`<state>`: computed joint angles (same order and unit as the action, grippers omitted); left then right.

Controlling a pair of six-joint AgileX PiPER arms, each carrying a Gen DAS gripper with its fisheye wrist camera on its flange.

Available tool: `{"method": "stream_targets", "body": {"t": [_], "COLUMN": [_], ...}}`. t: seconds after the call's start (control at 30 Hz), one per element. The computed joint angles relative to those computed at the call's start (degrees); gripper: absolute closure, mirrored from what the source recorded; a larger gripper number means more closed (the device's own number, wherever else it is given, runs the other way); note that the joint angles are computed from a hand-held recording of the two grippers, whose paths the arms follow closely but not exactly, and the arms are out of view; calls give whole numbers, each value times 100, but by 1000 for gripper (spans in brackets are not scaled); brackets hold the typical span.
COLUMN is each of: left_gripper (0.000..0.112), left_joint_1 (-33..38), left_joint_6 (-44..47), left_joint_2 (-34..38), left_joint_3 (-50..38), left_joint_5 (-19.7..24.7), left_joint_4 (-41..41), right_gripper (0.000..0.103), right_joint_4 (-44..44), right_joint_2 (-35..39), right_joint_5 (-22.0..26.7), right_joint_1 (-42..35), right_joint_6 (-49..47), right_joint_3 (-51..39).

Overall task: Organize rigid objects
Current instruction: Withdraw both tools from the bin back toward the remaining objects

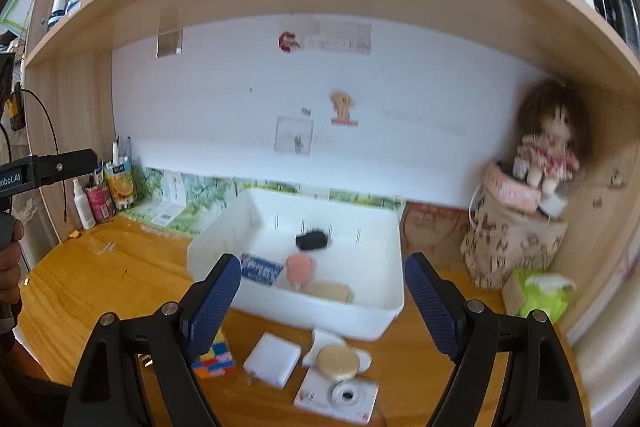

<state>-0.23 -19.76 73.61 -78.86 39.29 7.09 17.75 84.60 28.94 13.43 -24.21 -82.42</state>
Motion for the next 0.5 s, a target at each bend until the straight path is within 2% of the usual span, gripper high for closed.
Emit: {"method": "stream_targets", "body": {"t": [0.17,0.33,0.5], "left_gripper": [13,13,13], "left_joint_1": [140,182,222], "left_joint_6": [144,109,242], "left_joint_2": [-180,-232,-180], "left_joint_3": [354,581,608], "left_joint_5": [264,634,1013], "left_joint_4": [-35,35,-53], "right_gripper": [18,18,18], "right_joint_4": [267,-66,217], "right_joint_2": [-163,-193,-178], "right_joint_5": [148,278,464], "right_joint_1": [14,268,541], "right_joint_6": [-9,455,252], "right_joint_3": [433,782,1064]}}
